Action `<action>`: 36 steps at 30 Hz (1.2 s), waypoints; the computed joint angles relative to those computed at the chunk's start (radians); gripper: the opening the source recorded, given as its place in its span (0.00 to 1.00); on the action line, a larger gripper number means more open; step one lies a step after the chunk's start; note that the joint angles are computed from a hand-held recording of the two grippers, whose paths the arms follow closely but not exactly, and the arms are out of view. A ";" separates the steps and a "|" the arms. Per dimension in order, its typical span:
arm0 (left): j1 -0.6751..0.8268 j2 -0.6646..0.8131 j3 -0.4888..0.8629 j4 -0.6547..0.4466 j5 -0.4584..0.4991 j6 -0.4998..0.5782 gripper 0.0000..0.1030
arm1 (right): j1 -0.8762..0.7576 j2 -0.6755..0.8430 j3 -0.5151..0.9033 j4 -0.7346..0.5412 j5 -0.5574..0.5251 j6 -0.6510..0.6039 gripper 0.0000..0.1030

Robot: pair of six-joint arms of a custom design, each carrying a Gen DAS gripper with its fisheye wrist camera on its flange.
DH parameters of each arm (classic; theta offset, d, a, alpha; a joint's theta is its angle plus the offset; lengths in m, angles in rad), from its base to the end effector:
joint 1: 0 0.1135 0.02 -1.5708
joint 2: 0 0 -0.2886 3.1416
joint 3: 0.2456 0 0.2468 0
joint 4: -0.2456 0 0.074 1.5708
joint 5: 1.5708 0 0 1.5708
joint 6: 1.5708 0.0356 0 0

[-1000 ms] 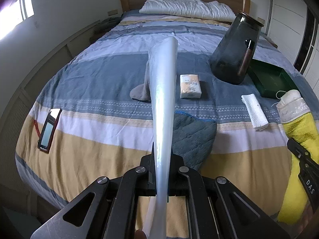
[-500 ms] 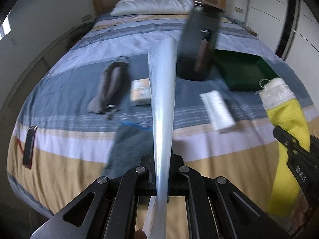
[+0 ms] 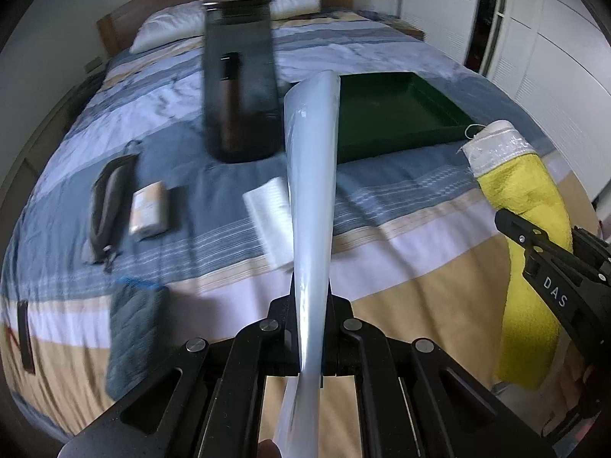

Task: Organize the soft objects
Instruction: 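Lift and carry the mitt and zip bag toward the green tray with both tools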

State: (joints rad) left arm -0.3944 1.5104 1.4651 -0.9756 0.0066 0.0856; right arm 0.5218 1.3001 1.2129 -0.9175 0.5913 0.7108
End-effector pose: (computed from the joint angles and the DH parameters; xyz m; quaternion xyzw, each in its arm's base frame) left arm 0.2785 -0.1162 0.3572 0.2297 0.9346 -0.0449 0.2678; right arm 0.2198 0.1035 0.3431 0.1677 0.9068 -0.0739 0.3797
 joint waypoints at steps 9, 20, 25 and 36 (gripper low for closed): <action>-0.121 0.101 0.094 0.005 -0.010 -0.046 0.03 | -0.099 -0.042 -0.020 -0.002 -0.006 -0.031 0.19; -0.185 0.234 0.231 0.008 -0.009 -0.067 0.03 | -0.243 -0.030 -0.006 0.075 -0.048 -0.151 0.19; -0.200 0.298 0.304 0.003 -0.011 -0.088 0.03 | -0.303 -0.015 -0.002 0.124 -0.069 -0.204 0.19; -0.202 0.461 0.525 -0.051 -0.004 -0.143 0.03 | -0.418 0.089 0.060 0.240 -0.126 -0.312 0.19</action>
